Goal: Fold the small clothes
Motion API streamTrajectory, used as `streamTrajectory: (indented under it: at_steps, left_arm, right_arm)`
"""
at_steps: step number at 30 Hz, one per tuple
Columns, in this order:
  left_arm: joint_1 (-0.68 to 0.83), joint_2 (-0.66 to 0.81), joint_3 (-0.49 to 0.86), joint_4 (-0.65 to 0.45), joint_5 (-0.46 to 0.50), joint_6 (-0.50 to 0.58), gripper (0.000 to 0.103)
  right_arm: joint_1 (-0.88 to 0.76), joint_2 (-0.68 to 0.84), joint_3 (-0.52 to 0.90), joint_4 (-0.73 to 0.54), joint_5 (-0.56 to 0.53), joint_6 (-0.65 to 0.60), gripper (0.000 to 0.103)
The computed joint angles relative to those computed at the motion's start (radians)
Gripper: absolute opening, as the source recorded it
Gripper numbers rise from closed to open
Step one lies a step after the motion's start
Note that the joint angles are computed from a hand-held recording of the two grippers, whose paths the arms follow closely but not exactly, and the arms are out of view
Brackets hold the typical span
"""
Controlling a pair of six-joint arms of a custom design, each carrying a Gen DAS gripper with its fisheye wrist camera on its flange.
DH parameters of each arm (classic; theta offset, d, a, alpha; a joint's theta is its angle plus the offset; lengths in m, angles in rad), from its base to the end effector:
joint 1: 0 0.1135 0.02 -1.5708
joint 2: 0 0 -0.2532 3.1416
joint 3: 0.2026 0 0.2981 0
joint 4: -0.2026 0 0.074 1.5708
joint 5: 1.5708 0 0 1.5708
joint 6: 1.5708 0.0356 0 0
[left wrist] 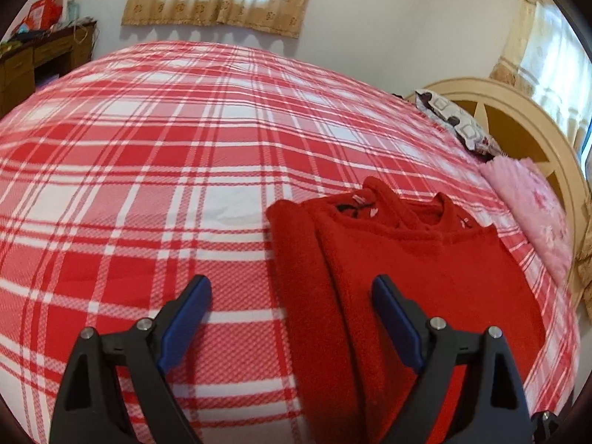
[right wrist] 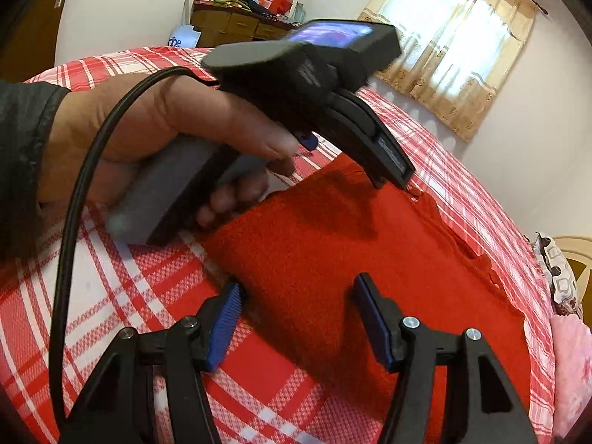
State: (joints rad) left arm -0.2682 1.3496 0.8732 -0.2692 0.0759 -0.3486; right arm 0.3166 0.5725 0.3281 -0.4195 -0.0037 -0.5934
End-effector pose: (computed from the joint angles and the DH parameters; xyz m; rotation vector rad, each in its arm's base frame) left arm 0.3193 -0.0906 0.2056 -0.0553 2.3469 -0.3968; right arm 0.1818 0.0597 0.1707 -0.9856 2.0101 -0.1464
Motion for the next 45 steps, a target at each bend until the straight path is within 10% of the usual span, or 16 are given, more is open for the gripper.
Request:
streamTrajectory:
  at_steps: [14, 19, 36, 45]
  left_arm:
    - [-0.036, 0.078, 0.071, -0.064, -0.066, 0.042, 0.090]
    - [-0.041, 0.080, 0.072, -0.059, -0.064, 0.043, 0.087]
    - [0.013, 0.049, 0.014, 0.029, 0.128, 0.018, 0.032]
    - [0.050, 0.052, 0.001, 0.058, 0.218, -0.006, 0.021]
  right_arm:
    - [0.021, 0.008, -0.018, 0.061, 0.038, -0.023, 0.062]
    - [0.057, 0.031, -0.012, 0.069, 0.045, -0.028, 0.045]
    - [0.043, 0.065, -0.008, 0.097, 0.035, -0.054, 0.013]
    - [-0.040, 0.045, 0.020, 0.036, -0.063, -0.051, 0.008]
